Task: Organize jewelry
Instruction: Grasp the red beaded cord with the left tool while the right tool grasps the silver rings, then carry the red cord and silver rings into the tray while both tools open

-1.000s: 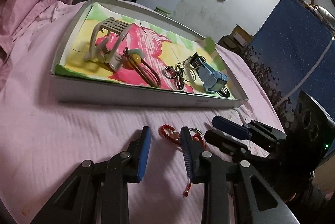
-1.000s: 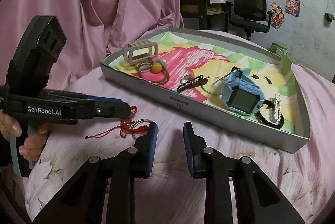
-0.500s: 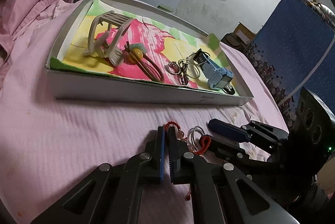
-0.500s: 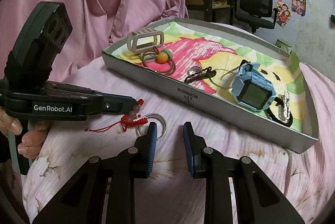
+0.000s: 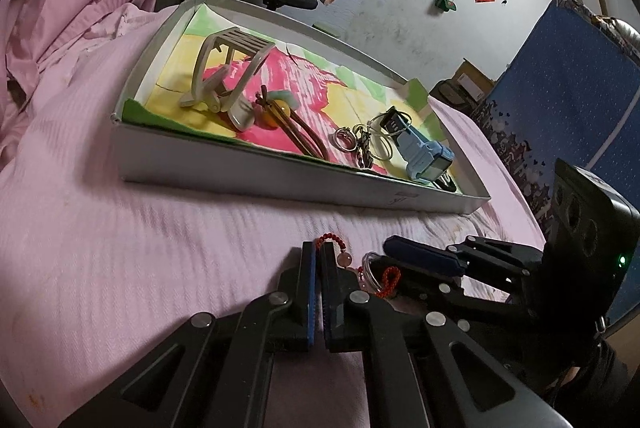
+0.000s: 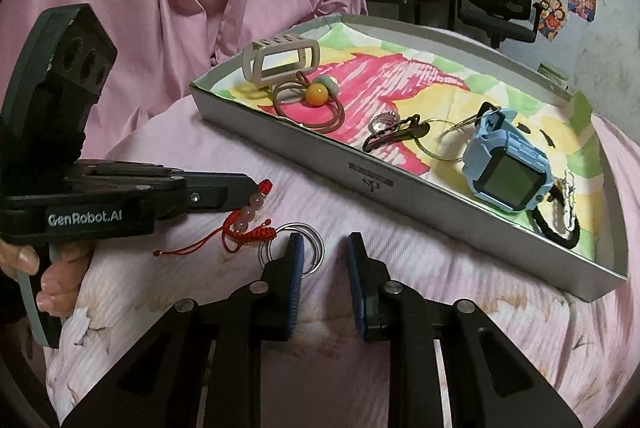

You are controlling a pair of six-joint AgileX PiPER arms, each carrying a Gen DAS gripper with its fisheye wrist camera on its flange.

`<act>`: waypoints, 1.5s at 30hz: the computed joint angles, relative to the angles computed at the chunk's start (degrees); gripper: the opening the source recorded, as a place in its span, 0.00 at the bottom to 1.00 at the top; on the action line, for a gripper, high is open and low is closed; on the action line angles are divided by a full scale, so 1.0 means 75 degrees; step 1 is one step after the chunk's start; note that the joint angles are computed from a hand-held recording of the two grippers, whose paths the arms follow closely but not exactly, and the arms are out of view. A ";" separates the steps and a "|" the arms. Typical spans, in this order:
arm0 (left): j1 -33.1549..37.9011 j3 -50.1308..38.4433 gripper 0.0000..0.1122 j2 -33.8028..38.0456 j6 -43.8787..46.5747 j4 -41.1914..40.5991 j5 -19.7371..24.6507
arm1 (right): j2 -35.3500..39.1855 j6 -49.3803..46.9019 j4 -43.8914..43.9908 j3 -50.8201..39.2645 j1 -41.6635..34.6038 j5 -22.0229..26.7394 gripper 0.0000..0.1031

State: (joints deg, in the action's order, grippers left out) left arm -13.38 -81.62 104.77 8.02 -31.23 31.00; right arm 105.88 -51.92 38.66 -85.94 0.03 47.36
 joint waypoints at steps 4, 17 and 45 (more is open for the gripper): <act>0.0007 0.0100 0.03 -0.0062 0.0125 -0.0099 -0.0091 | 0.0068 0.0124 -0.0121 -0.0099 0.0055 0.0059 0.06; -0.0240 0.0827 0.03 -0.0748 0.0578 -0.0213 -0.1086 | -0.0711 -0.0988 0.1036 0.1080 -0.0196 -0.1029 0.04; -0.1017 -0.2098 0.02 0.0533 -0.4269 0.4956 -0.1079 | -0.0449 -0.0783 0.1990 0.0126 -0.0621 -0.2375 0.04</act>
